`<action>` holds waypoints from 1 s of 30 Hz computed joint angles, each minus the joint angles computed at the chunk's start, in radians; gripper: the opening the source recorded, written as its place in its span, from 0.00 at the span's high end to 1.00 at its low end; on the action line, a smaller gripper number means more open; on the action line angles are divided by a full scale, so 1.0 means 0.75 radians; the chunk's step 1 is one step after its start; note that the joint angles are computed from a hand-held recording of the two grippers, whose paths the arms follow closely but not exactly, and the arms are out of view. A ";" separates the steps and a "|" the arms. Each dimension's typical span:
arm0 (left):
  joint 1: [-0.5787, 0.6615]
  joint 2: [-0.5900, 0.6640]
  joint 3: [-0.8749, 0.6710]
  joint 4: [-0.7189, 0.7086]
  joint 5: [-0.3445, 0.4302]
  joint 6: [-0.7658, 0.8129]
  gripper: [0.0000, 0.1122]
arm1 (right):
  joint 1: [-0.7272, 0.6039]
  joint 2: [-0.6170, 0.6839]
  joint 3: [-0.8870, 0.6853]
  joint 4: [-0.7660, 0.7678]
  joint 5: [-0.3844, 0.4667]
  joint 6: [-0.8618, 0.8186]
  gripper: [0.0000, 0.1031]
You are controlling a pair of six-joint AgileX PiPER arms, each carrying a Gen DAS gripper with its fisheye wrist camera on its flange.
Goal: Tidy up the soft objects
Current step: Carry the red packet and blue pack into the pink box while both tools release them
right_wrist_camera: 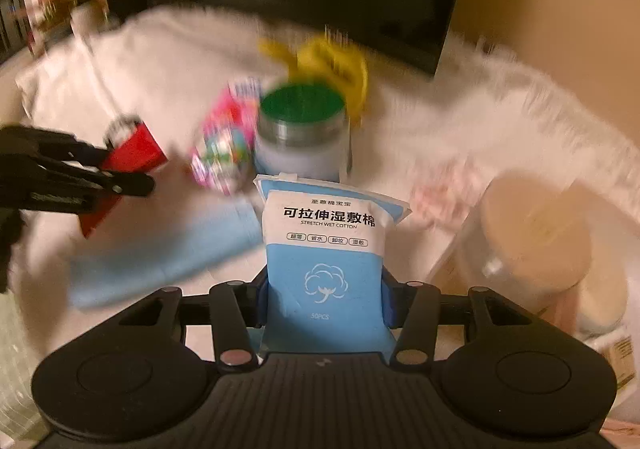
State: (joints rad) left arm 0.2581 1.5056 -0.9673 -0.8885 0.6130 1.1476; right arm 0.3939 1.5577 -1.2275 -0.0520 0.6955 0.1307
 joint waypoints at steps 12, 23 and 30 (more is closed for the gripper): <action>-0.442 0.093 -0.704 0.219 0.134 -0.625 0.50 | -0.412 -0.263 -0.312 0.195 0.089 -0.280 0.52; -1.054 0.490 -1.111 0.472 0.215 -1.100 0.47 | -1.141 -0.399 -0.246 0.451 0.156 -0.627 0.52; -1.255 0.785 -1.357 0.736 0.221 -1.522 0.38 | -1.378 -0.407 -0.072 0.649 0.166 -0.800 0.52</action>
